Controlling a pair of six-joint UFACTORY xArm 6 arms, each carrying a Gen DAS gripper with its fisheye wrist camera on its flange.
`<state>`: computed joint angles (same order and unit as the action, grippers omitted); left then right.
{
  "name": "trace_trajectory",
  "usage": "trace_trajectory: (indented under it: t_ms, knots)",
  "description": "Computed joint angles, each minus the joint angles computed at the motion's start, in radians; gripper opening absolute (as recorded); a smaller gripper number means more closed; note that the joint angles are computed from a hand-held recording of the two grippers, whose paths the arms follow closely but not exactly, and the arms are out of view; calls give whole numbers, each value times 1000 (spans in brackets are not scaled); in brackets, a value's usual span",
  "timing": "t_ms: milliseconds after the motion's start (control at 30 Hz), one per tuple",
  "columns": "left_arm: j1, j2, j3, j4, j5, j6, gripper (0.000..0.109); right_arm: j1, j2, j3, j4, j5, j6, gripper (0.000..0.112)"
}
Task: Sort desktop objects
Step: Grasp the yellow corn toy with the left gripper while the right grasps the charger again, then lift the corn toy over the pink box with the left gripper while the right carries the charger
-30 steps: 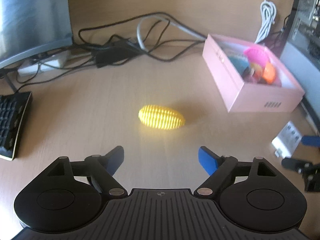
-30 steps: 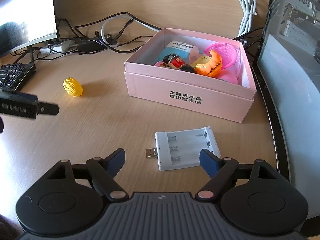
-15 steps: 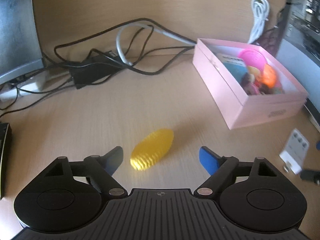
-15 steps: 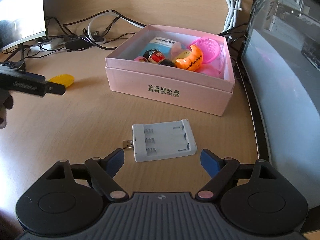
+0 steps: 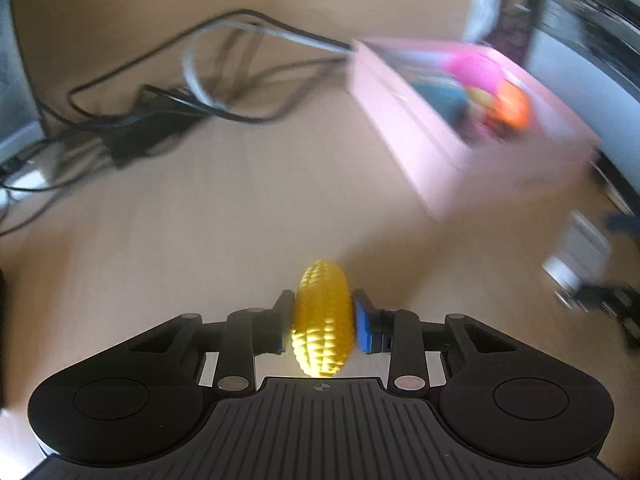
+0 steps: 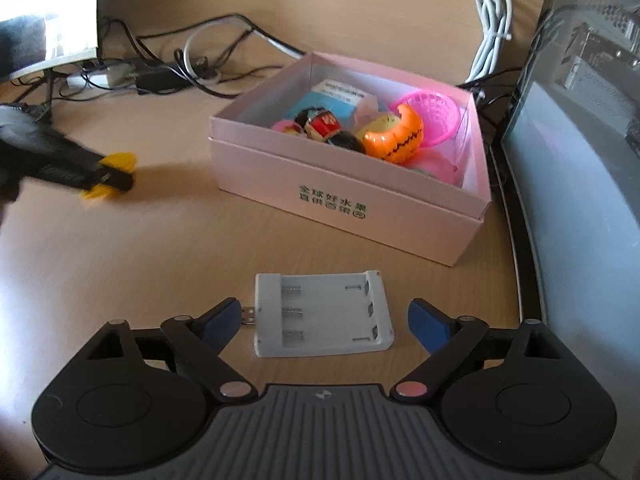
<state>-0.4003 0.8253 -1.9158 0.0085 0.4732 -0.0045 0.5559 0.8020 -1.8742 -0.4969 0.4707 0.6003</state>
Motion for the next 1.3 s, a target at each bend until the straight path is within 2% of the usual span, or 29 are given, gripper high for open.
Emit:
trace_trajectory:
  t_ms: [33,100,167,333,400,467,600,700,800,933,1033,1133,1300]
  knots:
    - [-7,-33,55,-35,-19,47,35,-2,10,-12,28,4,-25,91]
    - [-23,-89,146,-102,-47,133,35,-9,26,-28,83,-1,-63,98]
    - [-33,-124,204,-139,-64,172,35,-16,40,-41,132,-9,-95,100]
    - [-40,-143,241,-138,-91,136,39,-20,42,-33,303,-33,-213,100]
    - [-39,-142,238,-110,-93,83,45,-16,45,-35,313,-33,-229,96]
    - [-33,-122,207,-80,-82,34,49,-9,48,-36,273,-32,-208,91]
    - [-33,-112,193,-52,-77,-5,51,2,41,-21,257,-44,-204,91]
    - [-37,-112,196,-30,-81,-12,49,8,34,-8,236,-51,-195,91]
    - [-41,-116,202,-1,-84,-31,35,11,30,-5,226,-43,-192,91]
    - [-47,-157,259,-25,-106,-11,35,18,-4,31,196,-29,-173,91]
    - [-53,-205,323,-61,-148,24,35,19,-78,120,180,-68,-152,91]
    - [-55,-259,374,-105,-203,65,35,15,-156,191,89,-106,-70,91]
    - [-59,-352,426,-233,-305,180,35,1,-278,259,-176,-166,135,91]
